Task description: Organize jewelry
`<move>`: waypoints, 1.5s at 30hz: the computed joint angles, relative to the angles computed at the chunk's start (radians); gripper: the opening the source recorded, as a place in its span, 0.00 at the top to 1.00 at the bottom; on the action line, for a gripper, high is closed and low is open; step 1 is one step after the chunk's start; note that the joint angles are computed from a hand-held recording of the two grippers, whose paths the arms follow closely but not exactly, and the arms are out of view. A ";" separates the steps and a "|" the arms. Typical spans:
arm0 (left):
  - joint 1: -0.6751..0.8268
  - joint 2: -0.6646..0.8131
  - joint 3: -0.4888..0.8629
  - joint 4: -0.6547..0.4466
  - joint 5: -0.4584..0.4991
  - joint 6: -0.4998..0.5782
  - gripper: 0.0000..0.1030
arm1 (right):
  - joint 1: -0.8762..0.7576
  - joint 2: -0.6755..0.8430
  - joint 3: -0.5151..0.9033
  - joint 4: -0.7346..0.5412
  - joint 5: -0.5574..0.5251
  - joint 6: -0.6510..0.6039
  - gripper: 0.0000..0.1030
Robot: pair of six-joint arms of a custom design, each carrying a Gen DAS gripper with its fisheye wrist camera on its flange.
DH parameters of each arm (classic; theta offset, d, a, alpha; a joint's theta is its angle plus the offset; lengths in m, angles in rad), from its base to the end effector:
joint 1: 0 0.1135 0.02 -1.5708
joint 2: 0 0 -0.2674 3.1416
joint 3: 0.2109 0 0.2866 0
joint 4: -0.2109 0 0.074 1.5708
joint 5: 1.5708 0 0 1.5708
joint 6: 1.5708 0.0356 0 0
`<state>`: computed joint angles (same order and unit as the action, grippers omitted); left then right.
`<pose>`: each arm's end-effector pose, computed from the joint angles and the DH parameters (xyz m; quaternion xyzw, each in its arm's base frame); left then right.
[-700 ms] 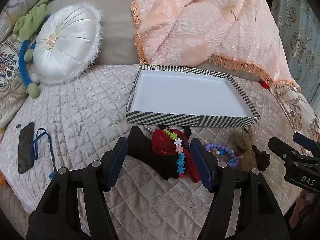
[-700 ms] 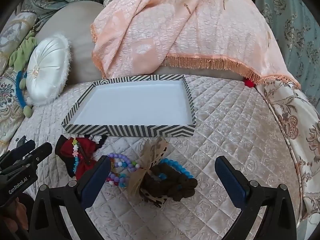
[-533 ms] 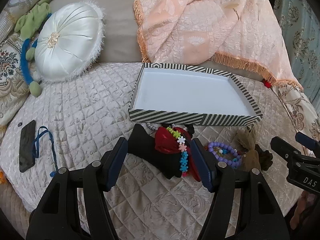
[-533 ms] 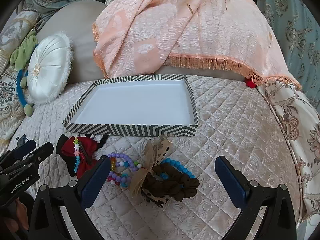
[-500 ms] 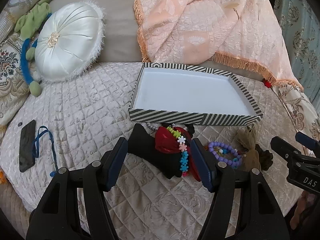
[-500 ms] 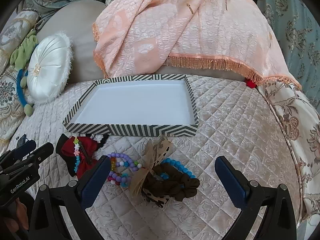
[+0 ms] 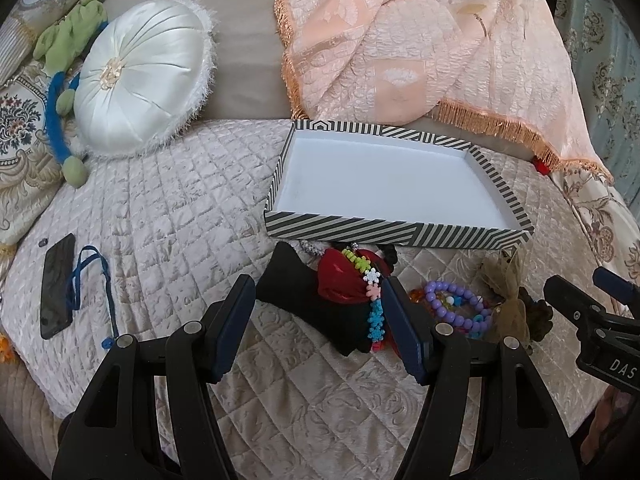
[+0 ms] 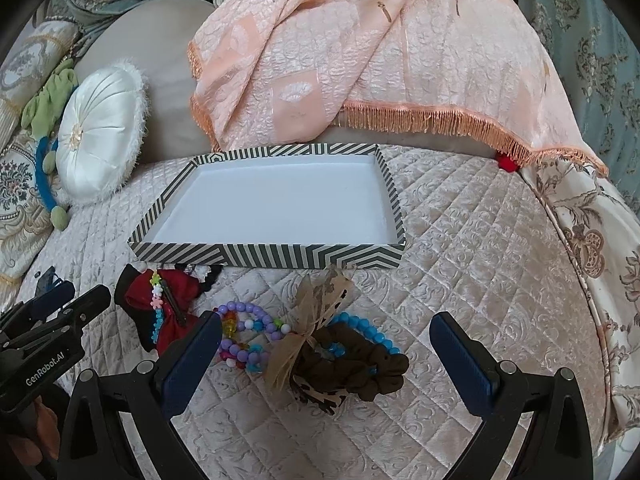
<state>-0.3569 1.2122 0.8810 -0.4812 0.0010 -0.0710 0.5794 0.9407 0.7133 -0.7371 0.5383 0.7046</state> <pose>0.2680 -0.1000 0.2499 0.1325 0.9195 -0.0791 0.3616 0.1845 0.0989 0.2389 0.1368 0.9133 -0.0309 0.3825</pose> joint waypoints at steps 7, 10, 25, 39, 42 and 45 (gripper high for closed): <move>0.003 0.001 -0.003 0.001 0.005 -0.001 0.36 | 0.007 -0.022 -0.007 0.026 -0.013 0.005 0.00; 0.003 -0.003 -0.008 0.003 0.002 -0.002 0.36 | 0.025 -0.031 -0.018 0.047 0.012 0.005 0.00; 0.003 -0.009 -0.012 -0.002 -0.001 -0.006 0.36 | 0.035 -0.008 0.007 0.014 0.004 0.019 0.00; 0.006 -0.017 -0.027 0.005 0.000 -0.009 0.36 | 0.048 -0.002 0.003 0.007 0.006 0.016 0.00; 0.009 -0.018 -0.033 0.008 0.002 -0.009 0.36 | 0.052 0.004 0.006 0.005 0.009 0.013 0.00; 0.011 -0.018 -0.033 0.007 0.005 -0.008 0.36 | 0.048 0.003 0.009 -0.001 -0.005 0.014 0.00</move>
<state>-0.3460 1.1946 0.8483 -0.4738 0.0061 -0.0790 0.6270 0.9437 0.7219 -0.7386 0.5336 0.7187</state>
